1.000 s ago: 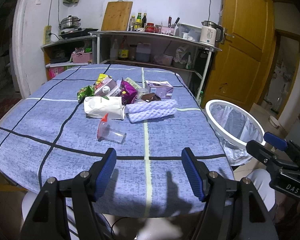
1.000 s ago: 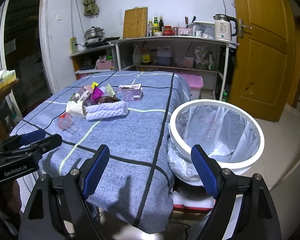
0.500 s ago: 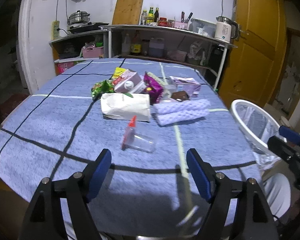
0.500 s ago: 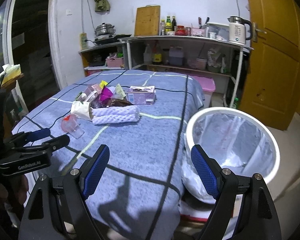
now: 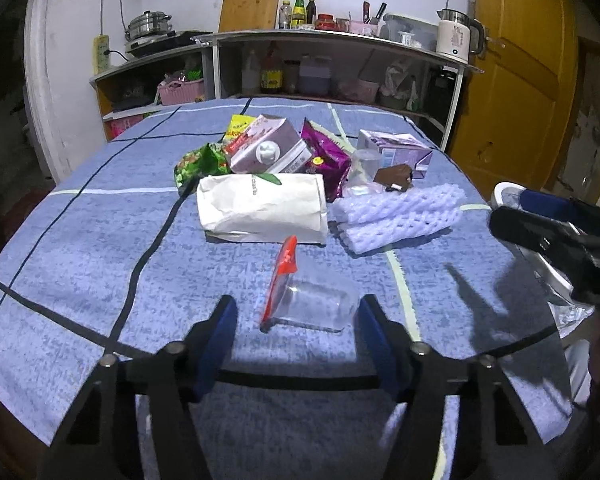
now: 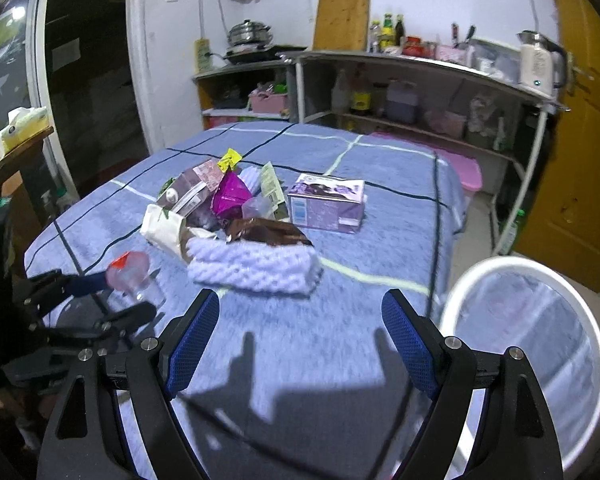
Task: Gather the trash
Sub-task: 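Grasp the clear plastic cup with the left tool while the right tool grasps the white foam net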
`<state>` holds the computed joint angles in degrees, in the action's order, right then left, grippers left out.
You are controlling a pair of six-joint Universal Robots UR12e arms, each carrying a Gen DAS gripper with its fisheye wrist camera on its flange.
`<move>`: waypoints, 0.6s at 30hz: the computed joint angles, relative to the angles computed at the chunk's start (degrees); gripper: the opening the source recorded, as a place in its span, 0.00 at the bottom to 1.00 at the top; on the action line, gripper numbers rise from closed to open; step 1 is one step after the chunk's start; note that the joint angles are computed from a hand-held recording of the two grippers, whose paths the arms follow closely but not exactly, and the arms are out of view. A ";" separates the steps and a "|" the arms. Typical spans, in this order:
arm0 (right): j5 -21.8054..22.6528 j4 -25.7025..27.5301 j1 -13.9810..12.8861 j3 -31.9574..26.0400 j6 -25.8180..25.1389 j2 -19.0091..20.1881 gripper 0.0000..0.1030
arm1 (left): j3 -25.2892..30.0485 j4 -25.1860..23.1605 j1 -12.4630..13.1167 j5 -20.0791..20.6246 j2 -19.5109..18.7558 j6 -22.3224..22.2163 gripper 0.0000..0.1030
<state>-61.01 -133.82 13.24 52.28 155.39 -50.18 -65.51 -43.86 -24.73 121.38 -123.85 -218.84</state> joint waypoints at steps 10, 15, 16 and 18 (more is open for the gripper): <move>2.89 14.55 0.86 -14.08 -3.45 7.38 0.73 | -0.99 0.82 0.55 -0.75 0.43 -1.14 0.45; 3.54 21.54 0.99 -19.03 -6.12 9.88 0.48 | -1.14 1.20 0.77 -1.07 0.52 -1.21 0.45; 3.80 22.06 0.95 -19.06 -6.61 9.89 0.43 | -1.14 1.20 0.77 -1.07 0.52 -1.21 0.45; 4.00 22.44 0.95 -18.98 -6.82 9.80 0.30 | -1.13 1.12 0.77 -1.03 0.52 -1.22 0.45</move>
<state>-57.01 -111.37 14.18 33.29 148.58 -40.38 -66.64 -42.74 -23.96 120.35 -123.33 -220.07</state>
